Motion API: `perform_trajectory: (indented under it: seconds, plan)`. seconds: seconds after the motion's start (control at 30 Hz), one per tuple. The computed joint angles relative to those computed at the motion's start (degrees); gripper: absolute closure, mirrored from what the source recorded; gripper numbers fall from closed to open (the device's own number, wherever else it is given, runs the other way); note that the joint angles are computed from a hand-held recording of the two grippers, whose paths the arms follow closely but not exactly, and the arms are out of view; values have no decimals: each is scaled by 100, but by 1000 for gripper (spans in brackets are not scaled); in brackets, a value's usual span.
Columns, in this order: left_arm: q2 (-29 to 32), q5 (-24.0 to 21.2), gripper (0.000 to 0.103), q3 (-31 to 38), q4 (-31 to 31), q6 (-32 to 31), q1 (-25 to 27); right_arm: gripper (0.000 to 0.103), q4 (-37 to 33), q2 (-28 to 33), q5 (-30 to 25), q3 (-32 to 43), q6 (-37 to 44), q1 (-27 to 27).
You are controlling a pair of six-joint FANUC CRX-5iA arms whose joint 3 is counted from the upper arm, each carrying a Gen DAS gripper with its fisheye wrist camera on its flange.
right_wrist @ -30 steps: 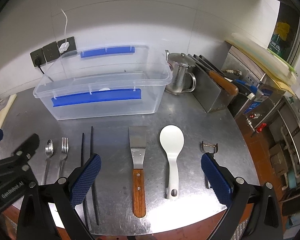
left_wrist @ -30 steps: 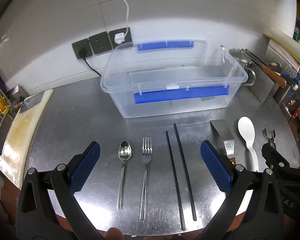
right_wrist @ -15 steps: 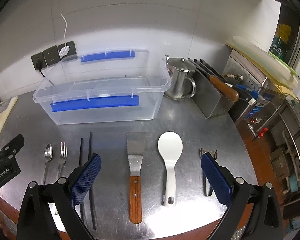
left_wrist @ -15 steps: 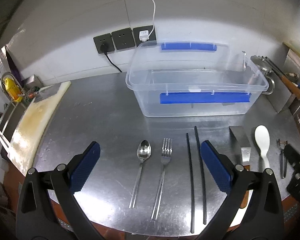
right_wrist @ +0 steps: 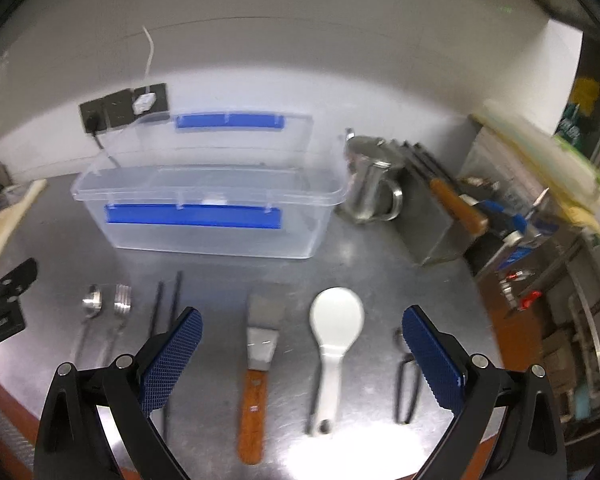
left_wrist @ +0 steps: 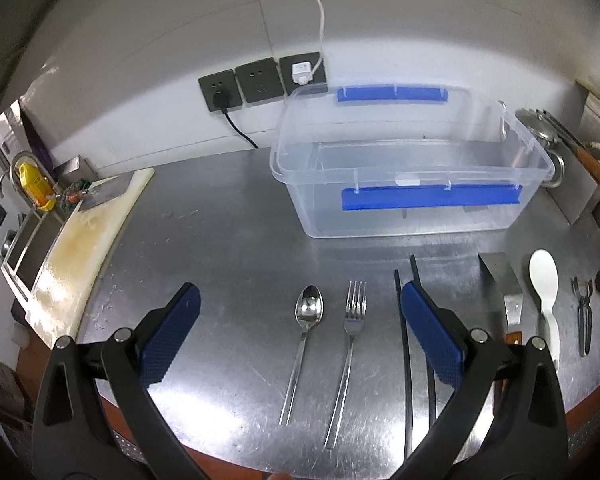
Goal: Organize utensils
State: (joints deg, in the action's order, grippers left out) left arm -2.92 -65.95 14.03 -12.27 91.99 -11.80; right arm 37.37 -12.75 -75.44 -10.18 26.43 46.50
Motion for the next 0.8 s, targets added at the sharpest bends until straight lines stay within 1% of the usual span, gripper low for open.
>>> perform_trajectory:
  seconds: [0.03,0.1,0.13,0.2,0.27,0.37,0.43,0.5,0.6,0.7,0.8]
  plan:
    - [-15,59,6,-35,49,-3,34,4,-1,37,-60,30,-15,24]
    - [-84,235,6,-193,339,-127,168,4,171,125,-212,31,-64,107]
    - [-93,255,6,-230,451,-166,216,4,311,189,-331,28,-96,163]
    - [-111,293,6,-288,589,-161,284,4,318,226,-372,55,-69,170]
    - [-92,222,6,-232,395,-70,205,4,277,229,-379,71,-54,180]
    - [-15,66,6,-101,39,-90,12,4,376,336,-623,113,-67,240]
    - [7,9,6,-102,69,-178,6,4,339,294,-571,87,-76,264]
    - [41,-57,6,-115,130,-351,3,4,327,164,-407,-25,-225,292]
    - [115,-158,6,-136,333,-809,31,4,266,43,-208,-124,-313,321]
    - [130,-181,6,-139,318,-912,5,4,304,79,-293,-138,-328,380]
    - [131,-190,6,-151,372,-987,24,4,228,-62,-78,-239,-456,370]
